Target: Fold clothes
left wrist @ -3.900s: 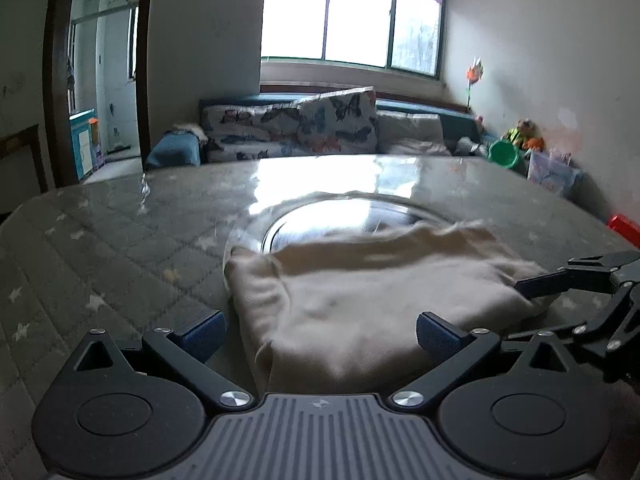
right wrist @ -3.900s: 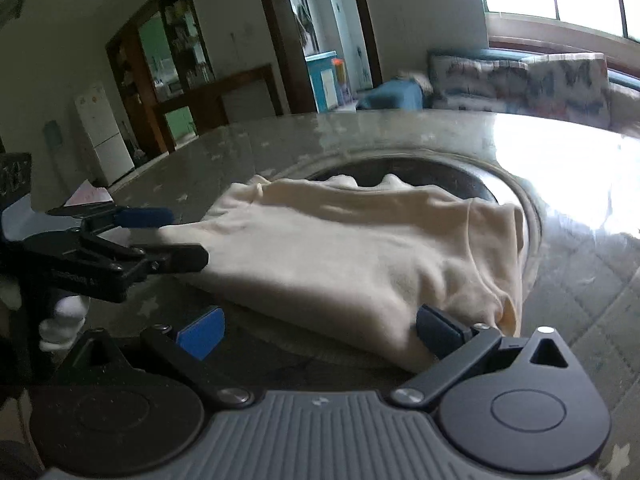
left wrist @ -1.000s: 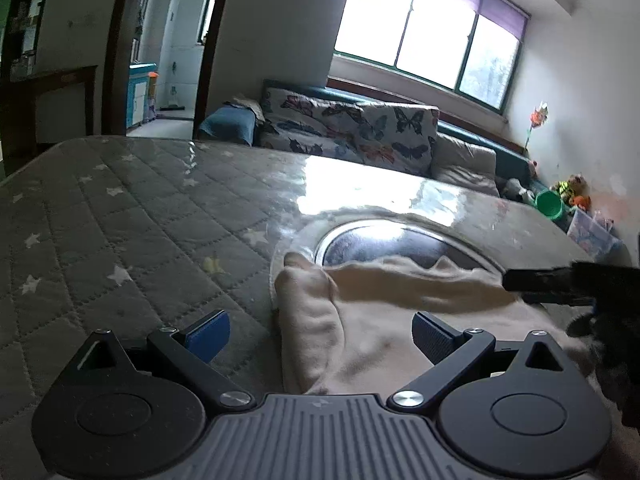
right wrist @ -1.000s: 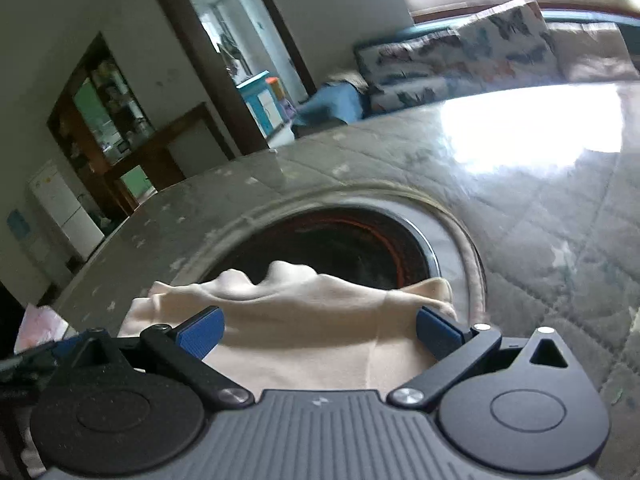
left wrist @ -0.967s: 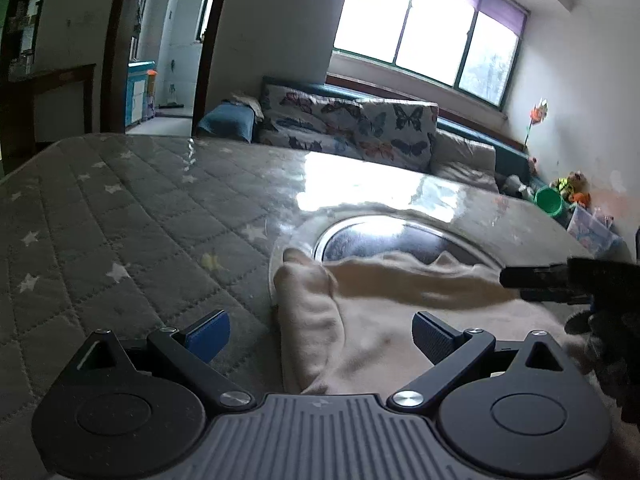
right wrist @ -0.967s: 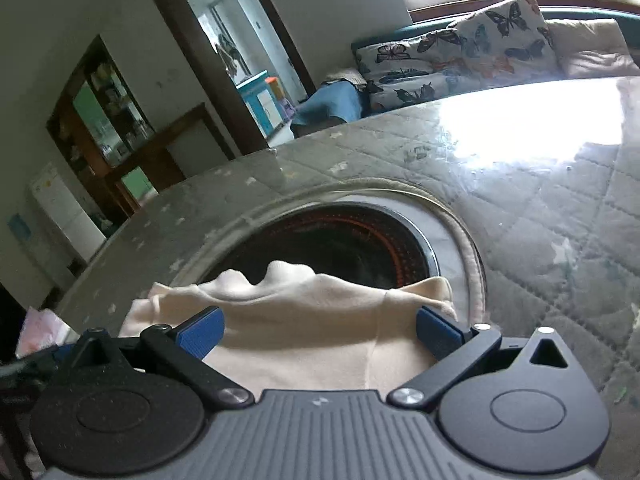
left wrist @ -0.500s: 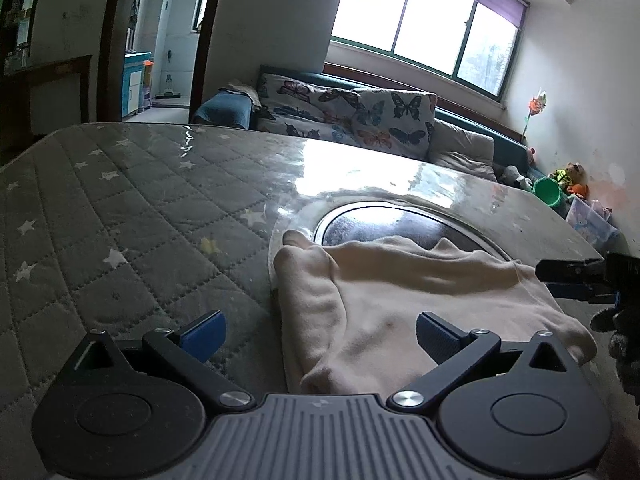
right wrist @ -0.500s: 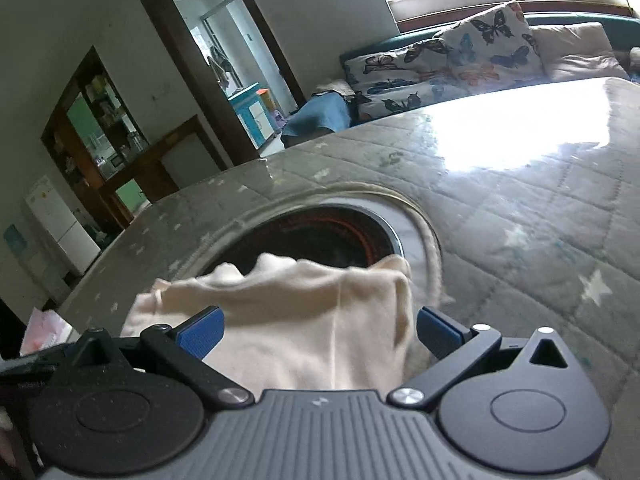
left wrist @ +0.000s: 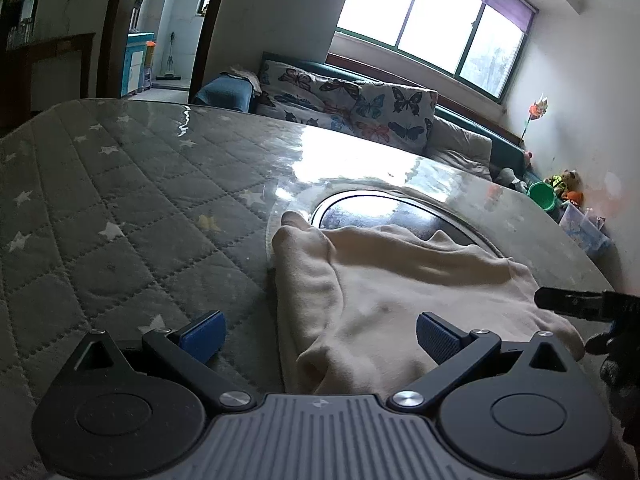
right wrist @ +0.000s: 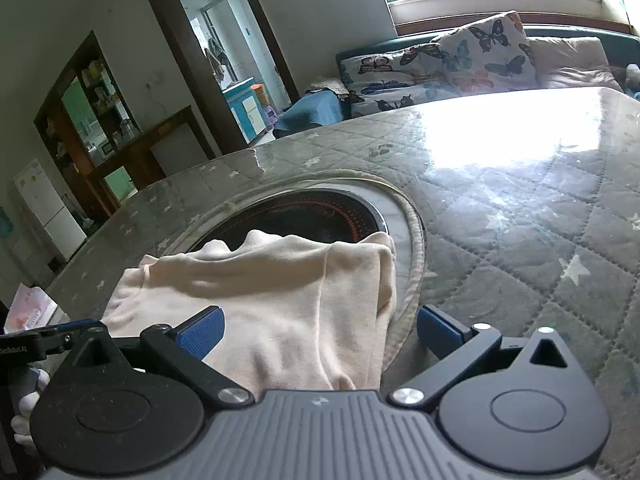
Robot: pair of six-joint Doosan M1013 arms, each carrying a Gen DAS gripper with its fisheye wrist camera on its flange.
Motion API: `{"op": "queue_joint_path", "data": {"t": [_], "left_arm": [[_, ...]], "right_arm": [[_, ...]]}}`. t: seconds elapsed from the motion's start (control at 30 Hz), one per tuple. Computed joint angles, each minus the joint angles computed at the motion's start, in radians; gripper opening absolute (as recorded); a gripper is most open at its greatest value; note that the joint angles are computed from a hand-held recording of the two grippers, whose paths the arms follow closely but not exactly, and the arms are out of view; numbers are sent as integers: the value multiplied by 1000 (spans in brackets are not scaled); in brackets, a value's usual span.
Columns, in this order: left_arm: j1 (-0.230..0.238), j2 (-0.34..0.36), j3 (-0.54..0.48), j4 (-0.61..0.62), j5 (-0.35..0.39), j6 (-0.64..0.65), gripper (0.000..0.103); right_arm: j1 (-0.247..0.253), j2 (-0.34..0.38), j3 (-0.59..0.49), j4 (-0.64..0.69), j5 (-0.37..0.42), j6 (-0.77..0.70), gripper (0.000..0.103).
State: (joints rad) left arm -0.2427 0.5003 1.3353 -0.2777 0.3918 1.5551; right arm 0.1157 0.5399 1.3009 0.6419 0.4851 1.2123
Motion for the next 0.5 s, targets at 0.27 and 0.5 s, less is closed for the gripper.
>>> {"op": "queue_joint_path", "data": {"t": [0.27, 0.5], "left_arm": [[-10, -2, 10, 36, -13, 23, 103], [-17, -4, 20, 88, -34, 20, 103]], "right_arm": [[3, -4, 13, 0, -19, -14, 103], [14, -13, 37, -30, -69, -28, 103]]}}
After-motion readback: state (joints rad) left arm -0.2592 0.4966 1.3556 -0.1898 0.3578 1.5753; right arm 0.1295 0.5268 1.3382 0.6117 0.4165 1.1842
